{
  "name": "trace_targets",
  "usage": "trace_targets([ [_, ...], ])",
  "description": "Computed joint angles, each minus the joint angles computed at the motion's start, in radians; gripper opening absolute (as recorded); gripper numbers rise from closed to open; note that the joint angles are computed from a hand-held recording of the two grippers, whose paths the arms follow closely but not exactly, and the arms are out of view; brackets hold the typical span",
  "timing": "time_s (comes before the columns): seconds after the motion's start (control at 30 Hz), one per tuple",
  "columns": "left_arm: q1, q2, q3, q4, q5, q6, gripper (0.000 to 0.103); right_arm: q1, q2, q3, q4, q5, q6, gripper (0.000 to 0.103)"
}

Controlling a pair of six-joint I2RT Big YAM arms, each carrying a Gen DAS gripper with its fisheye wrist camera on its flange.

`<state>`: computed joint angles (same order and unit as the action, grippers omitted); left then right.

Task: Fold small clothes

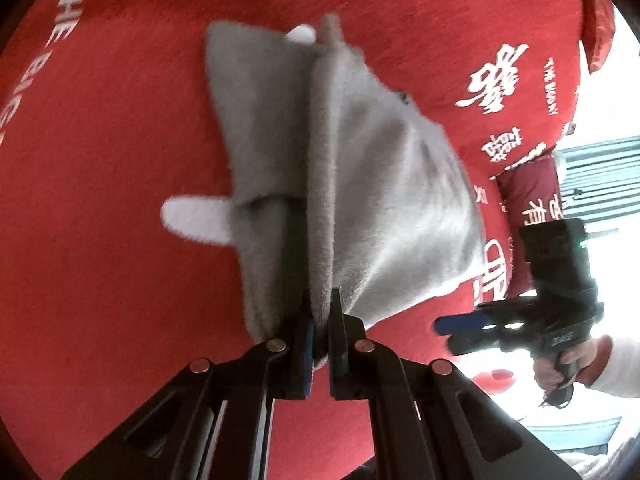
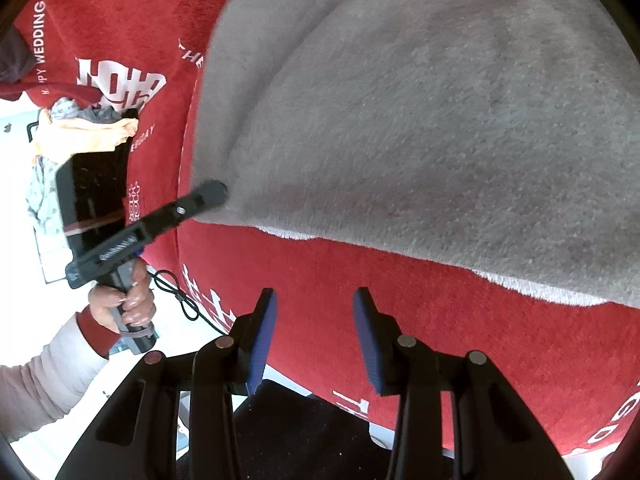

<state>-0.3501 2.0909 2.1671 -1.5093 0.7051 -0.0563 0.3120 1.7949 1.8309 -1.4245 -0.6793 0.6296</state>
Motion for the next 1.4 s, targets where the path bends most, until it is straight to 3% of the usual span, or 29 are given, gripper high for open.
trace_targets([
  [0.13,0.009,-0.01,-0.041,0.025,-0.003,-0.013,0.006,-0.002,0.001,0.004,-0.019,0.005,-0.009,0.043],
  [0.3,0.007,-0.012,-0.019,0.0,-0.027,-0.01,0.006,-0.028,-0.052,-0.044,-0.048,0.05,-0.017,0.043],
  [0.6,-0.042,0.004,0.103,-0.109,-0.258,-0.036,0.006,-0.177,-0.183,-0.119,-0.152,0.458,-0.013,0.043],
  [0.7,-0.058,0.013,0.137,-0.129,-0.311,-0.067,0.006,-0.232,-0.205,-0.147,-0.147,0.527,-0.006,0.043],
  [0.77,-0.068,0.014,0.147,-0.129,-0.335,-0.088,0.006,-0.266,-0.212,-0.167,-0.122,0.532,-0.023,0.043],
  [1.0,-0.091,0.015,0.155,-0.135,-0.41,-0.147,0.006,-0.32,-0.197,-0.225,-0.085,0.422,-0.084,0.041],
  [1.07,-0.093,0.013,0.156,-0.132,-0.419,-0.166,0.006,-0.315,-0.191,-0.211,-0.098,0.438,-0.122,0.009],
  [1.17,-0.099,0.009,0.15,-0.128,-0.445,-0.186,0.006,-0.286,-0.168,-0.179,-0.149,0.524,-0.185,0.009],
  [1.4,-0.11,-0.003,0.139,-0.119,-0.483,-0.22,0.006,-0.283,-0.176,-0.181,-0.147,0.507,-0.205,0.011],
])
